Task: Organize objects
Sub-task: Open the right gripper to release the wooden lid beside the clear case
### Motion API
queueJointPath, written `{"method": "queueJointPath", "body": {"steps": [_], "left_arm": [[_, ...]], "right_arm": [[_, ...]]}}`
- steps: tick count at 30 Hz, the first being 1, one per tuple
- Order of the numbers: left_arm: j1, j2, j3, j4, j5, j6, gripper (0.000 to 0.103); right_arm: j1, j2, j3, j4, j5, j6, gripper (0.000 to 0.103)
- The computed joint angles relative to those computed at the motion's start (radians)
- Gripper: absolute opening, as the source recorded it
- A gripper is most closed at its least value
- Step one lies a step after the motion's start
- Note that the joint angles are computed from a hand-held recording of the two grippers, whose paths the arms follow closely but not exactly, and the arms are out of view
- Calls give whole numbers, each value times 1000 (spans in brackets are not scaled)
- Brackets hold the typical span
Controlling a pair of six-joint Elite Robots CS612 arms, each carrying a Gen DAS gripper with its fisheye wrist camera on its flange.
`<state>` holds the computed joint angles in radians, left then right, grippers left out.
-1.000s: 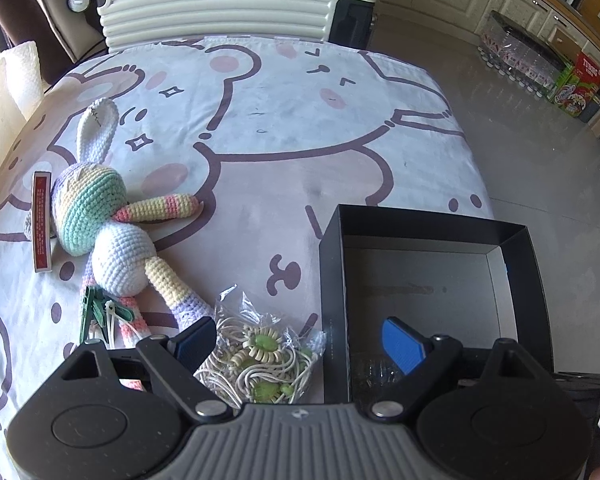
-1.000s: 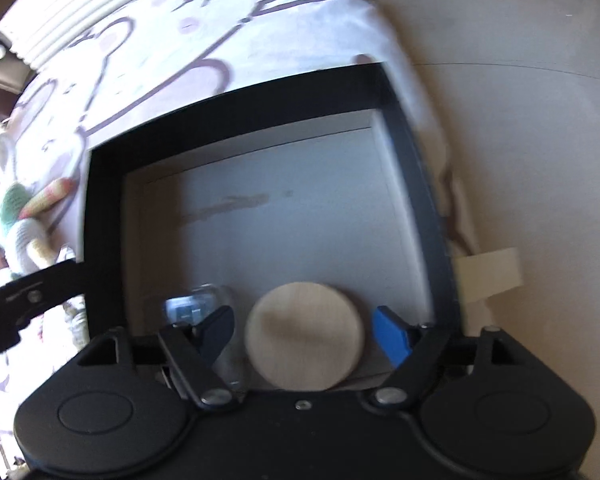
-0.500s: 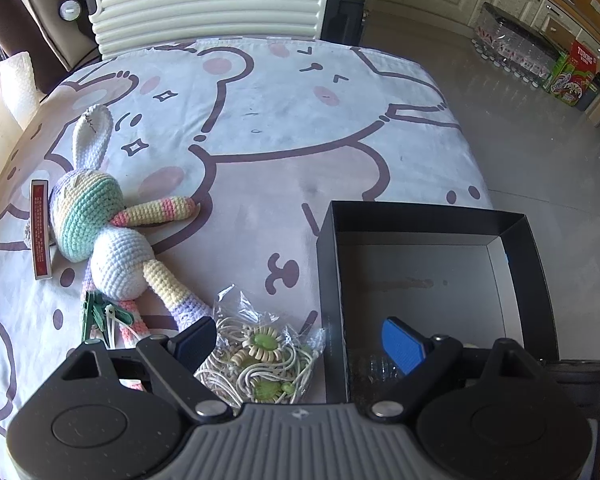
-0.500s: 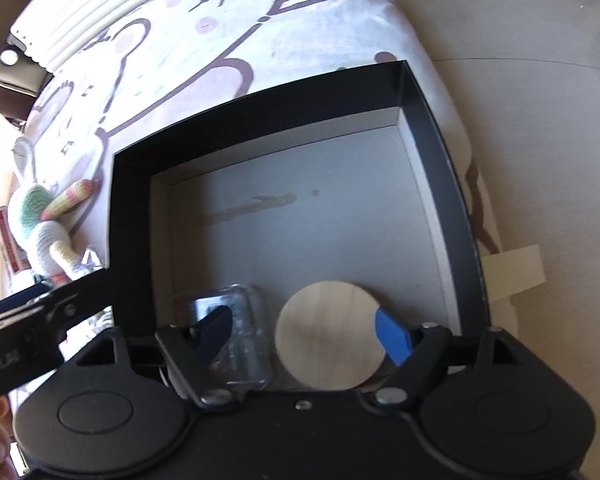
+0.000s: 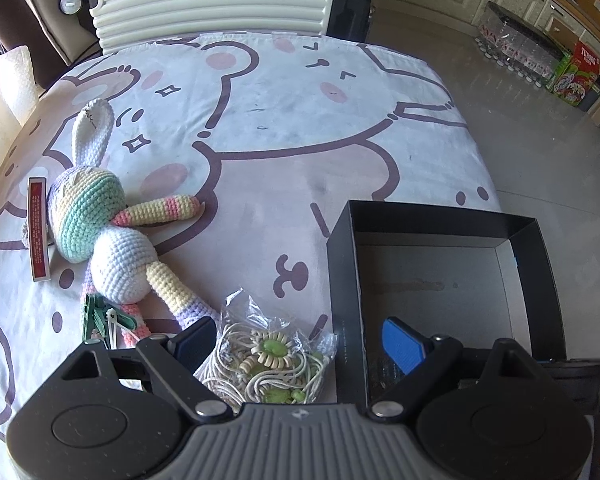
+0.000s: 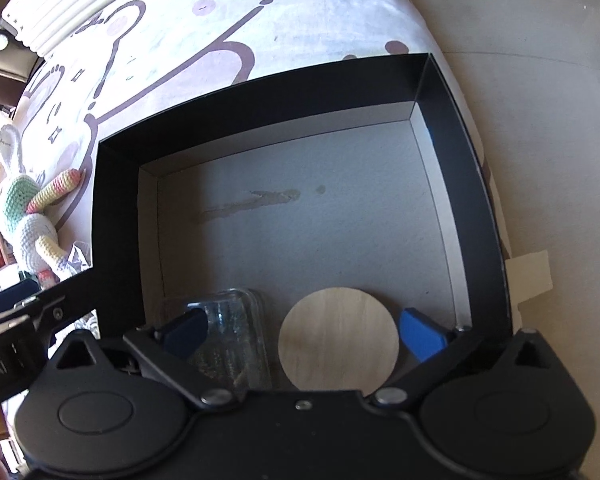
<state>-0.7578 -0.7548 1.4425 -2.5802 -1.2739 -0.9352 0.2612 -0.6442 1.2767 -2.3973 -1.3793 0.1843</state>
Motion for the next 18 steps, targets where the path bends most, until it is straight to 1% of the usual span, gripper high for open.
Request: {"method": "queueJointPath", "body": {"steps": [4, 8, 10, 12, 15, 18], "left_arm": [[1, -3, 4, -9, 5, -17, 90], [1, -10, 13, -22, 23, -34, 91], [-1, -11, 12, -9, 36, -32, 91], [-4, -13, 13, 0, 49, -23, 91], [-6, -16, 16, 2, 53, -24, 91], [-9, -21, 21, -13, 48, -22, 92]], "right_arm": [[-6, 0, -1, 7, 31, 19, 103], [-20, -4, 10, -1, 108, 58, 103], [-23, -6, 15, -4, 128, 60, 102], [-22, -11, 21, -19, 125, 61, 101], [-21, -24, 39, -53, 101, 62, 101], [-15, -39, 55, -84, 58, 51, 100]]}}
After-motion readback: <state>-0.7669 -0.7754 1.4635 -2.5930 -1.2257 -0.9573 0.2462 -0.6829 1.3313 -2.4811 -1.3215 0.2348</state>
